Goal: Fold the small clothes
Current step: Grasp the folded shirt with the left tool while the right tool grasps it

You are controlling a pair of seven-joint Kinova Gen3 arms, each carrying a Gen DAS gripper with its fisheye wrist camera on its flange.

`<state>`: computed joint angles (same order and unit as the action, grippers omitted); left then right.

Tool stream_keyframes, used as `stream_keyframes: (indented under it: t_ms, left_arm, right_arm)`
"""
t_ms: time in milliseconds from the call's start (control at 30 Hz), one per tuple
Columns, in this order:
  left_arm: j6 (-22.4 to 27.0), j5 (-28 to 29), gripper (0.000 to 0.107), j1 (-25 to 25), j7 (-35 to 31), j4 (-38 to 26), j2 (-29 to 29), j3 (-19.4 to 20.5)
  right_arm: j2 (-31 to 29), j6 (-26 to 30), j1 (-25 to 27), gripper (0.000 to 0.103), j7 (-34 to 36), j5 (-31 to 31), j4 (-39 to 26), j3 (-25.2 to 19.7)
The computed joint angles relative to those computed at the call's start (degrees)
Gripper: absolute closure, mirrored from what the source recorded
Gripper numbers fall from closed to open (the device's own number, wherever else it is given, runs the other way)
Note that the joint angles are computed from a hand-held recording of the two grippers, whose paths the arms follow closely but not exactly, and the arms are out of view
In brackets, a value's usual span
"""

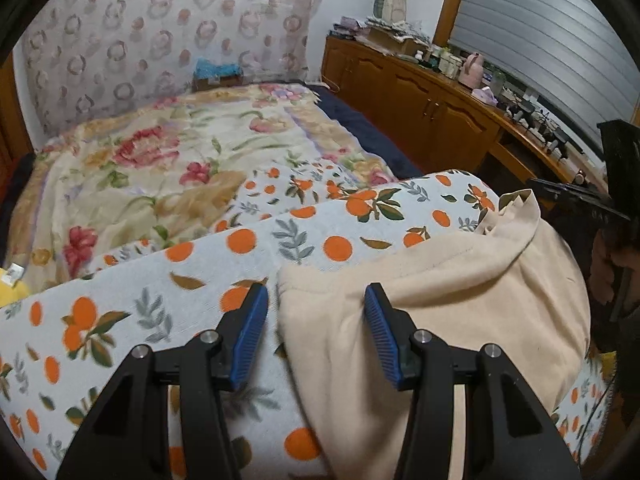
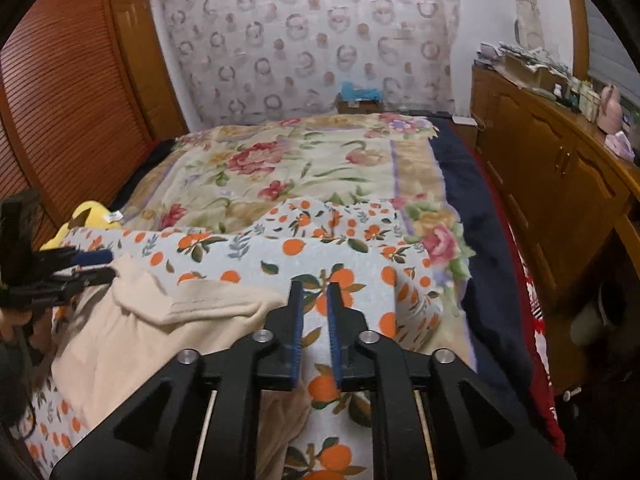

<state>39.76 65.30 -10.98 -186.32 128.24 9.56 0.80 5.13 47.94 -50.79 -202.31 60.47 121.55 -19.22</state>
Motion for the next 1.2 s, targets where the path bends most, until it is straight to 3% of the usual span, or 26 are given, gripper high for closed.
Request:
stream_keyframes:
  t_ms: [33, 100, 133, 167, 300, 400, 467, 533, 633, 700, 767, 833, 1067, 1200]
  left_arm:
    - [0.2, -2.0, 0.06, 0.5, 2.2, -1.1, 0.8, 0.1]
    - [2.6, -4.2, 0.08, 0.1, 4.2, -2.7, 2.2, 0.2]
    - [3.3, -4.3, 0.098, 0.9, 4.1, -2.8, 2.4, -0.9]
    - [3.1, -3.6, 0.104, 0.6, 3.1, -2.5, 2.4, -0.9]
    - [4.2, 4.3, 0.107, -5.4, -2.8, 0.4, 0.3, 0.2]
    - [3.5, 4.3, 0.107, -3.9, -2.9, 0.6, 0.1, -2.1]
    - [1.8, 5.5, 0.107, -3.6, -4.6, 1.4, -0.4, -2.2]
    - [1.8, 6.1, 0.107, -3.6, -5.6, 1.7, -0.6, -2.5]
    - [3.0, 4.4, 0.106, -3.6, -3.5, 0.9, -0.7, -2.8]
    - [4.4, 3.0, 0.101, -4.0, -3.4, 0.5, -1.2, -3.0]
    - [6.0, 1.4, 0.079, -4.5, -3.6, 0.5, -2.1, -3.4]
    - [6.9, -0.8, 0.071, -4.8, -3.2, 0.6, -3.0, -3.8]
    - [6.4, -7.9, 0.067, -4.2, -0.2, 0.9, -1.6, -3.6]
    - [7.0, -8.1, 0.067, -4.7, 1.2, 1.1, -0.8, -3.0]
  right_arm:
    - [0.1, -0.1, -0.1, 0.082, 0.1, 0.0, -0.1, -0.1]
    - [0.5, 0.2, -0.7, 0.077, 0.6, 0.1, -0.7, -0.4]
    - [0.7, 0.3, -0.9, 0.075, 0.9, -0.1, -1.0, -0.5]
    - [0.9, 0.4, -1.2, 0.075, 1.1, -0.1, -1.1, -0.5]
    - [0.9, 0.8, -2.5, 0.075, -0.7, 0.4, -0.8, -0.6]
    - [0.9, 0.6, -2.9, 0.074, -1.8, 0.8, -0.5, -0.7]
    - [1.1, 0.2, -2.6, 0.067, -0.6, 0.3, -0.9, -0.4]
    - [1.3, -1.6, -2.3, 0.055, 0.0, 0.2, -0.9, 0.6]
    - [3.3, -2.0, -0.4, 0.054, 4.4, -1.7, -3.0, 0.9]
    - [3.3, -3.2, -0.6, 0.054, 4.4, -2.4, -2.8, 2.0]
    - [2.6, -4.3, -0.7, 0.054, 3.7, -2.2, -2.0, 2.2]
    - [2.4, -3.9, -1.3, 0.047, 3.6, -2.6, -1.9, 1.9]
    - [3.1, -2.3, -3.2, 0.039, 2.7, -6.4, -2.1, 1.0]
    - [4.3, -4.1, -2.9, 0.037, 2.4, -8.8, -1.7, 1.9]
